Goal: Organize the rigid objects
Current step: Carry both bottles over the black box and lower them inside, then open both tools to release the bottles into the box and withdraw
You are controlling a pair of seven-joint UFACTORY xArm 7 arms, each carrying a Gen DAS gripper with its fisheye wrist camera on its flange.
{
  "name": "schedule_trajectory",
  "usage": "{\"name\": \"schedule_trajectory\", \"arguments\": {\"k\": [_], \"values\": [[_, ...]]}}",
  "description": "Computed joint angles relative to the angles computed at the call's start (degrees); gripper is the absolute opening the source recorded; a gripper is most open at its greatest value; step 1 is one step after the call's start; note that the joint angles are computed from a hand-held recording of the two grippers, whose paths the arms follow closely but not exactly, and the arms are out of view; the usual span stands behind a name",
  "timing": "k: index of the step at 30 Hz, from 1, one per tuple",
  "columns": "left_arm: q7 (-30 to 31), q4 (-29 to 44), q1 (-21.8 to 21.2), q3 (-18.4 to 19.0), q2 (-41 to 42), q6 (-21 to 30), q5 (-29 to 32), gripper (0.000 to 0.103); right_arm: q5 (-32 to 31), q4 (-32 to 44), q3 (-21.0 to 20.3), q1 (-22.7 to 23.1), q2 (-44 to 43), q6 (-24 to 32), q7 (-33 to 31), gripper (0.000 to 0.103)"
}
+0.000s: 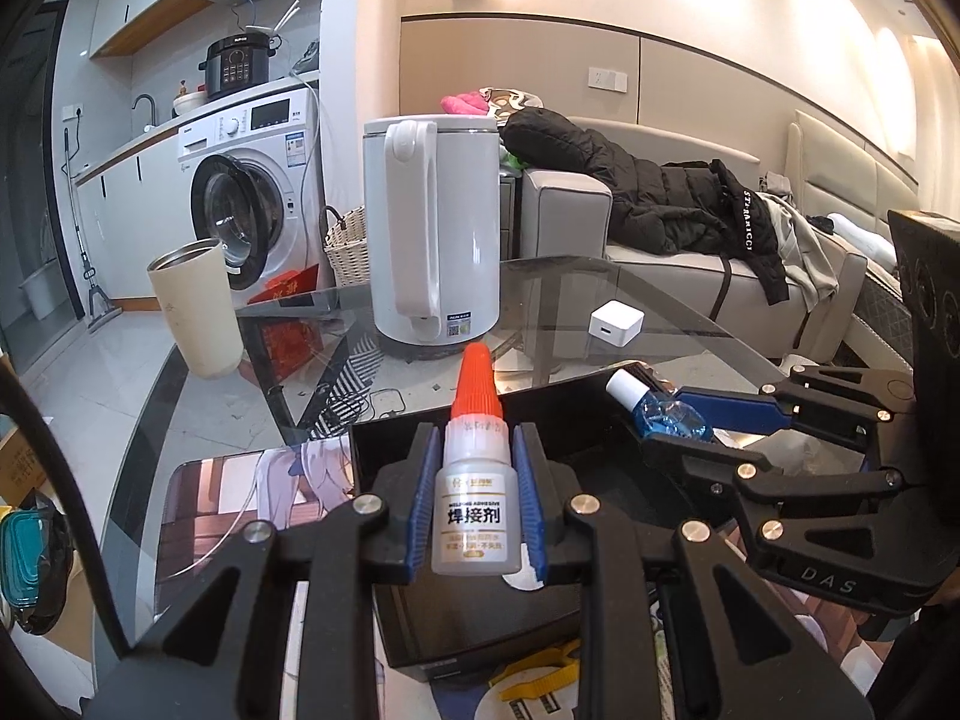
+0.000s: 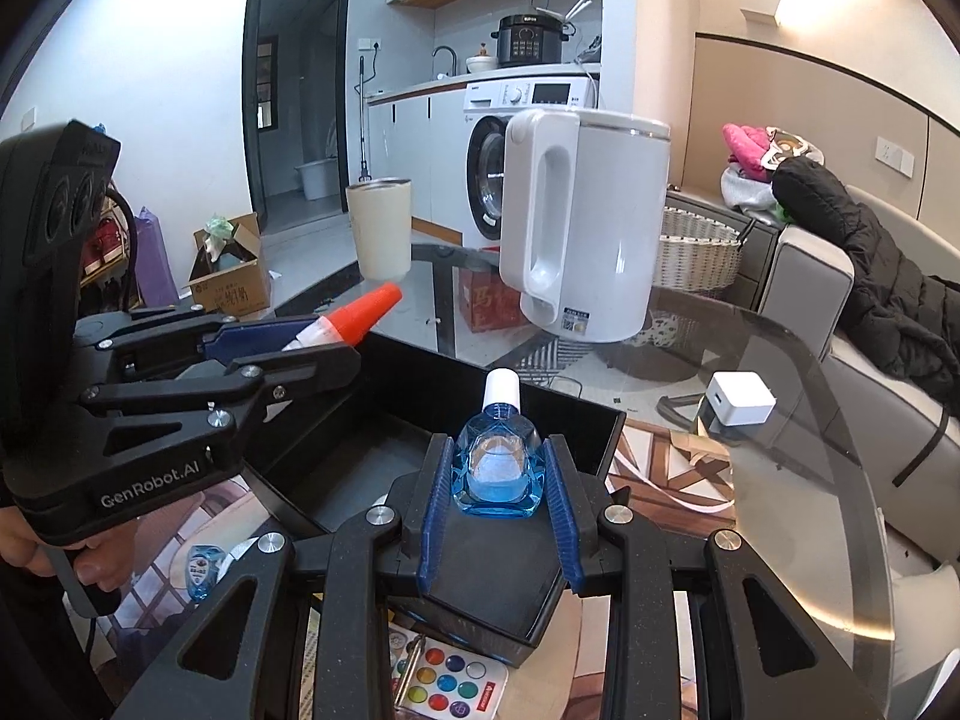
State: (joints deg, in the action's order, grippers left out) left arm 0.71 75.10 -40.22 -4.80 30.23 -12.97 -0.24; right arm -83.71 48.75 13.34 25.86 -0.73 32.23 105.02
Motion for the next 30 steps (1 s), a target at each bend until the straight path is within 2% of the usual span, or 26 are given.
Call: {"name": "schedule_trajectory", "arguments": {"k": [16,19,24,28,29,30], "values": [[-0.29,3.25,-0.18,0.16,2.78,2.28,1.12,0.023,0.86,2.7,-1.49,0.48,3.97,-1.8,-2.62,0.03],[-0.65,3.56,-2.21,2.29,3.02,1.87,0.66,0.023,0.96,2.55,-1.66,0.72,4.01,-1.27,-2.57,0.03],[-0.08,3.7,-3.05,2.88,3.23,2.34,1.02,0.023,1.24,2.27,-1.9,0.75,4.16,-0.97,-2.59,0.03],[0.03,3.63,-1.83,1.51,3.25,3.18,1.57,0.023,0.51,2.22,-1.76,0.98,4.02,-0.2,-1.75,0.03],[-0.01,3.31,-1.63,1.39,3.1,3.16,1.68,0.023,-0.45,2.17,-1.69,1.08,3.84,-0.28,-1.0,0.031],[-0.1,3.3,-1.44,1.17,3.1,3.33,1.73,0.023,-1.78,1.98,-1.59,1.19,3.54,-0.18,0.18,0.037]]}}
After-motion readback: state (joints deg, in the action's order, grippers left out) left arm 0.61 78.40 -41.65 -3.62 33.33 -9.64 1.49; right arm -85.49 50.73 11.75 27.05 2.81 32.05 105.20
